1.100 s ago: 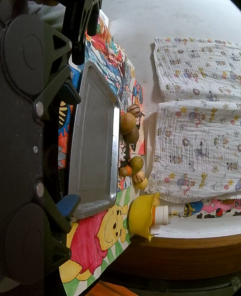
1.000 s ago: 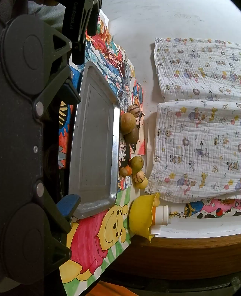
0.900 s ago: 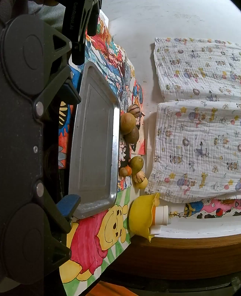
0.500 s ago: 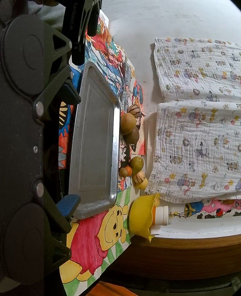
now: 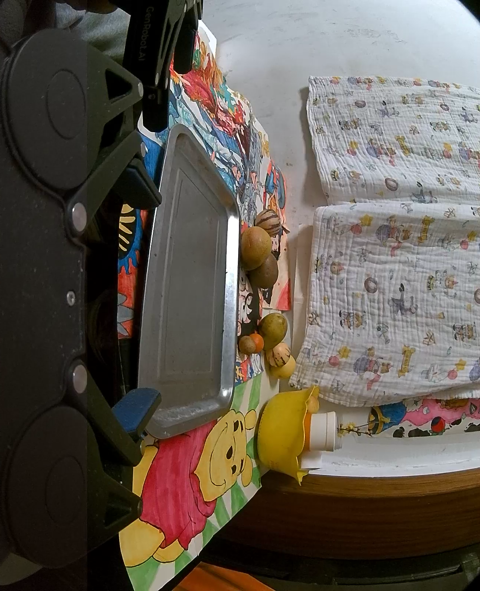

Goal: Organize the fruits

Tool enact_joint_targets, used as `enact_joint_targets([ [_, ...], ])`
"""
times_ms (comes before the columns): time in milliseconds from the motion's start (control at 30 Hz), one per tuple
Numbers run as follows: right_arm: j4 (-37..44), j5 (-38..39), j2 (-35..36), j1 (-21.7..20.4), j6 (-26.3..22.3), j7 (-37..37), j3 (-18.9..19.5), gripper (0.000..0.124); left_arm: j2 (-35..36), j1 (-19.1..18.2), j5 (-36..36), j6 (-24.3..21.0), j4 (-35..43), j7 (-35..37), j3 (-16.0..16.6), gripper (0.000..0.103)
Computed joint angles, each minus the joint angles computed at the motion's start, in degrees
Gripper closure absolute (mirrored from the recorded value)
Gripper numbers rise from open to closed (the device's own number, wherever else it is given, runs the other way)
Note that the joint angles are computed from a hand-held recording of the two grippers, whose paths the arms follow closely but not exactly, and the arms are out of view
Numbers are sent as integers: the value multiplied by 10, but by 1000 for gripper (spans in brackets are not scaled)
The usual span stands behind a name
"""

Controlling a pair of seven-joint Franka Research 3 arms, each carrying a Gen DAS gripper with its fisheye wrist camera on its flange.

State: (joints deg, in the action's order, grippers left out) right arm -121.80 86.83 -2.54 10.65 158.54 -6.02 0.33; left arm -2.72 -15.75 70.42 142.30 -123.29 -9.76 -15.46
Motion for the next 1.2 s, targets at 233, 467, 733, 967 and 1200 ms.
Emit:
enact_joint_targets([
  [233,0,-1,0,0,0,2,0,21,0,0,0,0,0,0,0,0],
  [467,0,-1,0,0,0,1,0,21,0,0,-3,0,0,3,0,0],
  [733,-1,-2,0,0,0,3,0,21,0,0,-3,-1,0,3,0,0],
  [967,-1,-3,-1,1,0,4,0,21,0,0,-5,-1,0,4,0,0],
  [1200,-1,-5,-1,1,-1,7,0,21,0,0,-5,-1,0,5,0,0],
])
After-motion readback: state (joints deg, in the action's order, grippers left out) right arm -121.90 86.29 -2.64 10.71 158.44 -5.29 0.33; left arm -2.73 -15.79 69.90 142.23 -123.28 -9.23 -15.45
